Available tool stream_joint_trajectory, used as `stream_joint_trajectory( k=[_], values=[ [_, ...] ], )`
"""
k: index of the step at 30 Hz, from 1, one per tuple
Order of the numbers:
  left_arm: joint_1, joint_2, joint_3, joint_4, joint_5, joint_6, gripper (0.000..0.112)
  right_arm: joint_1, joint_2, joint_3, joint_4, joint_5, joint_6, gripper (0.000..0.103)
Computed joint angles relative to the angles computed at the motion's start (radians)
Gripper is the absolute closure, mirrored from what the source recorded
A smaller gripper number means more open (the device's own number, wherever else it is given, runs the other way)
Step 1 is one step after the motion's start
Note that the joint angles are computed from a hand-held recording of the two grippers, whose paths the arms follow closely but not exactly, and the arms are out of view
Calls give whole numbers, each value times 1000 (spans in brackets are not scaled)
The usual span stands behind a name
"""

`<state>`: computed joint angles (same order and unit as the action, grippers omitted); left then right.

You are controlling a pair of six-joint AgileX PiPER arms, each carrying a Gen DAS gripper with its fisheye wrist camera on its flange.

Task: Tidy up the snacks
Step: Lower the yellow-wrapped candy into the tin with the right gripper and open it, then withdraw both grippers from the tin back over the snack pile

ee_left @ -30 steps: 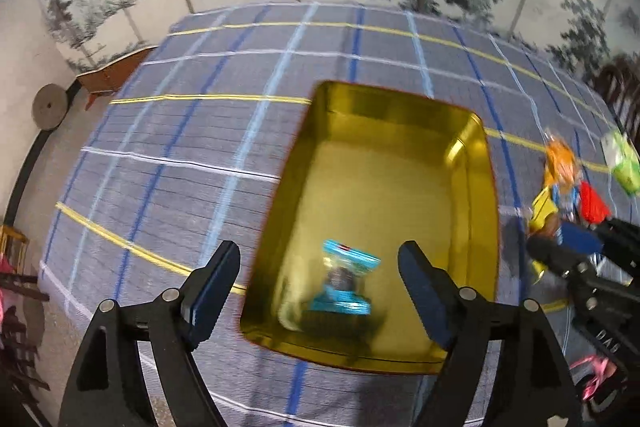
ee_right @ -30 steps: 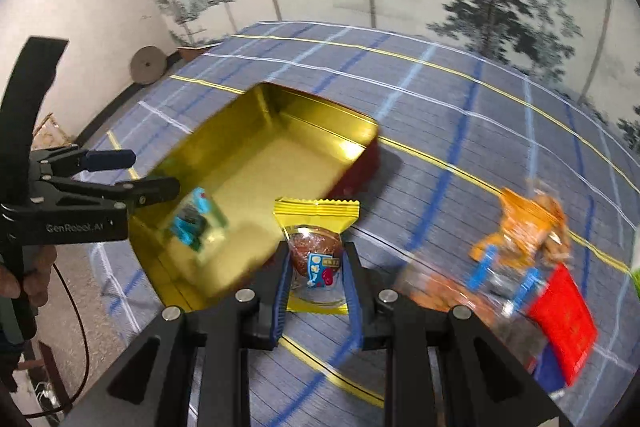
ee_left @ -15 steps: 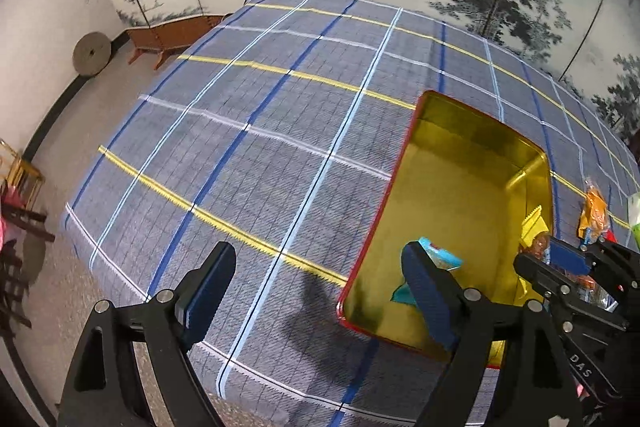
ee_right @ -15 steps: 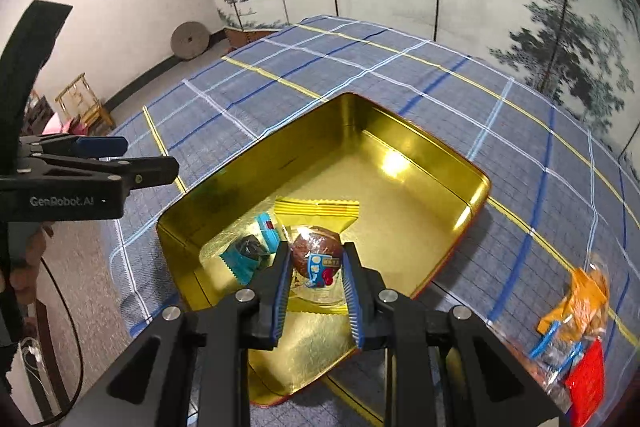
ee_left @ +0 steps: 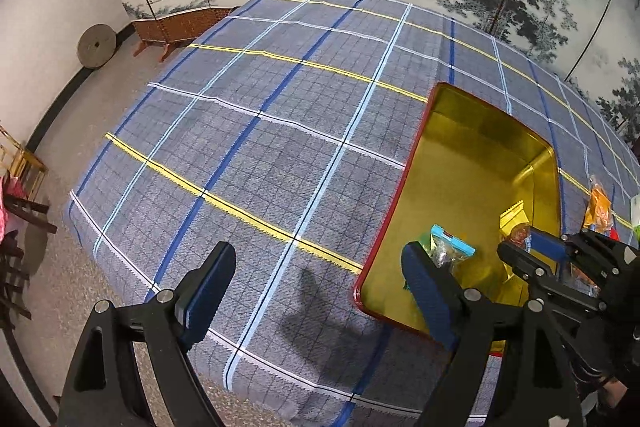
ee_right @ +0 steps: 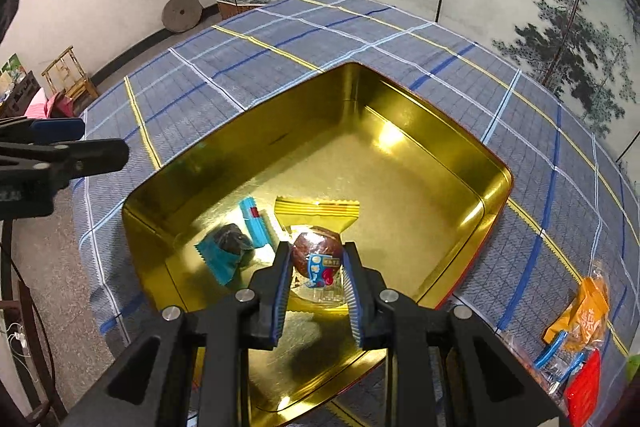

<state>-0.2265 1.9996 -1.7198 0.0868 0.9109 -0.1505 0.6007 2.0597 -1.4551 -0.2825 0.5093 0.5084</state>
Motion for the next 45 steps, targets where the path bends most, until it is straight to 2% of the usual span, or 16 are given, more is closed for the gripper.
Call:
stream_joint_trajectory(
  k=[6,8,10,19,26,36,39,45],
  values=[
    [-10,4,-1,-3,4,2,30,-2,-2,2,27,-7,-18,77],
    [-14,0,5,-7,1,4,30,-3,-6,6,27,-10,-17,75],
    [-19,0,3,-5,3,5,30,-2,-14,15,11,-14,1,67],
    [-85,-1,-14,-3,2,9,30,-26,-142,169,-32,-103,74,66],
    [-188,10,-43,-9,15,18,30,-76,-297,383,-141,-192,225,66],
    [-350,47,-124,-17,54,25,30,-221,-539,674,-287,-240,394,66],
    [-391,62,-143,-18,63,26,30,-276,-621,759,-295,-241,398,66],
    [-468,102,-195,-10,86,30,30,-398,-776,901,-235,-216,285,66]
  ],
)
